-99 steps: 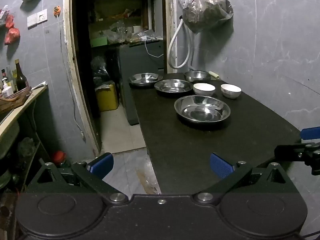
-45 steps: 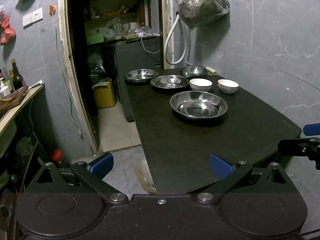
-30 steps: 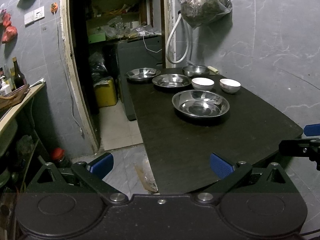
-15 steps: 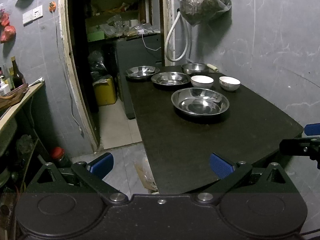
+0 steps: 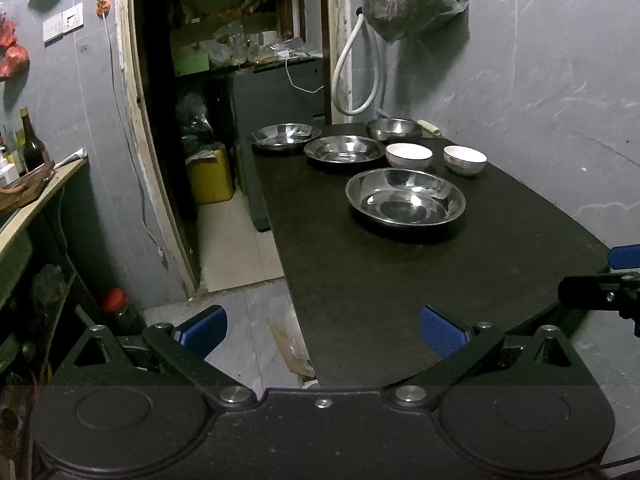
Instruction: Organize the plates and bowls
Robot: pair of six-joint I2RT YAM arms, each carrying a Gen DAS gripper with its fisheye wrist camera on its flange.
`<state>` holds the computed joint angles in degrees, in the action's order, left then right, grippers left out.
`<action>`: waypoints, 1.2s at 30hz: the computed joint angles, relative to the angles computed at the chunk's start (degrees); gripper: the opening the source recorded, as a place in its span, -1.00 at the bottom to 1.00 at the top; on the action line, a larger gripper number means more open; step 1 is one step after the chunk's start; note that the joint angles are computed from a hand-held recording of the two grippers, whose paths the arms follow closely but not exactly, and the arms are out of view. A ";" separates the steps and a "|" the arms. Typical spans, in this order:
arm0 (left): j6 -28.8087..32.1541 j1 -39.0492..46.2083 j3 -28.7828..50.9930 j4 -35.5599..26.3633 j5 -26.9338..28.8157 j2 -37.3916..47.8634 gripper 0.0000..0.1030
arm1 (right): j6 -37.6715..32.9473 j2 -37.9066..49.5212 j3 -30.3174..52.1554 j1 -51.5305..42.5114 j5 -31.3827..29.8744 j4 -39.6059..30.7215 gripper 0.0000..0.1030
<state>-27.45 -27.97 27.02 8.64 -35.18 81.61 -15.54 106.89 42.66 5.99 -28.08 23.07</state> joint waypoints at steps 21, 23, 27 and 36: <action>3.20 14.39 9.84 -0.24 12.13 7.65 0.99 | 2.03 7.13 21.73 5.81 8.91 -18.14 1.00; 3.95 15.90 12.97 -1.35 13.10 9.38 0.99 | 2.88 8.95 25.39 6.22 9.61 -19.68 1.00; 5.52 17.94 19.79 -3.60 14.62 13.55 0.99 | 4.07 13.91 34.53 6.59 9.87 -23.75 1.00; 1.04 21.22 36.25 -13.15 19.72 23.99 0.99 | 3.19 24.66 53.87 5.13 8.37 -34.46 1.00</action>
<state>-26.41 -6.75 63.27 -4.51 -15.46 105.61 -12.34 131.55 96.53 11.12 -19.71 -11.39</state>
